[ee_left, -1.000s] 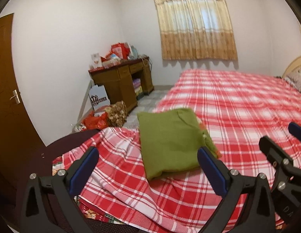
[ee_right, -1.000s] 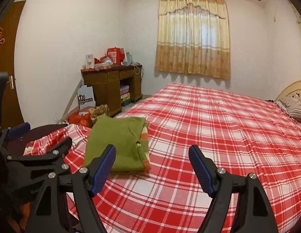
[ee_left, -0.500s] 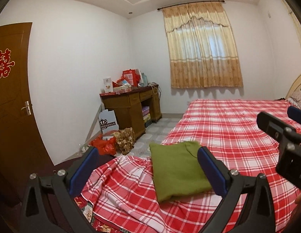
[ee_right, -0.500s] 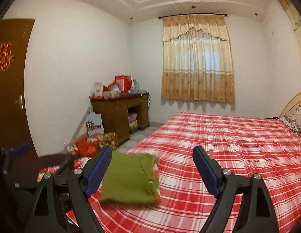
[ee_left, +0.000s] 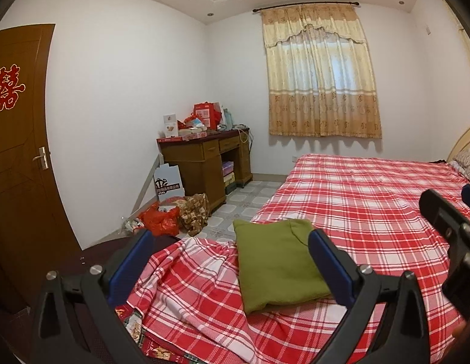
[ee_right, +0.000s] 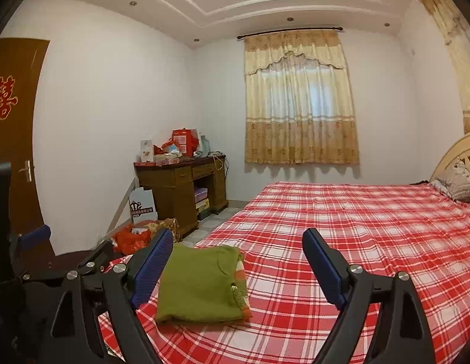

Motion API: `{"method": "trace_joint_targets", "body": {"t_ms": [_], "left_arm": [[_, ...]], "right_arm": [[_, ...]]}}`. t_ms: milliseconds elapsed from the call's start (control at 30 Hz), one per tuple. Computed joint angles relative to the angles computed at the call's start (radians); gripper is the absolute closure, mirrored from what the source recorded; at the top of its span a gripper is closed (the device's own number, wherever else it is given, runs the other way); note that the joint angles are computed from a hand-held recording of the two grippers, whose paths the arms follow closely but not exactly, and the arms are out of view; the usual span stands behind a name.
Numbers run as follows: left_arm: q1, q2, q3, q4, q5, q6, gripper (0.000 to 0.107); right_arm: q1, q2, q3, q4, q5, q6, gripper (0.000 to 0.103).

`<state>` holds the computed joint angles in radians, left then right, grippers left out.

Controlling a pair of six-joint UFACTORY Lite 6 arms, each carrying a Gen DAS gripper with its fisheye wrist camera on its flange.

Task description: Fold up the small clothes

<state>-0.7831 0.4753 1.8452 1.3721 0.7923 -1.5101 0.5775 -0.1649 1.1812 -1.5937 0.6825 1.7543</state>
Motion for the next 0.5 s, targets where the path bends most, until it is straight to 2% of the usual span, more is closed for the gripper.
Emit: {"method": "trace_joint_targets", "body": {"t_ms": [500], "left_arm": [[-0.005, 0.035, 0.047, -0.048, 0.001, 0.064, 0.004]], "right_arm": [[-0.047, 0.0, -0.03, 0.012, -0.057, 0.033, 0.015]]}}
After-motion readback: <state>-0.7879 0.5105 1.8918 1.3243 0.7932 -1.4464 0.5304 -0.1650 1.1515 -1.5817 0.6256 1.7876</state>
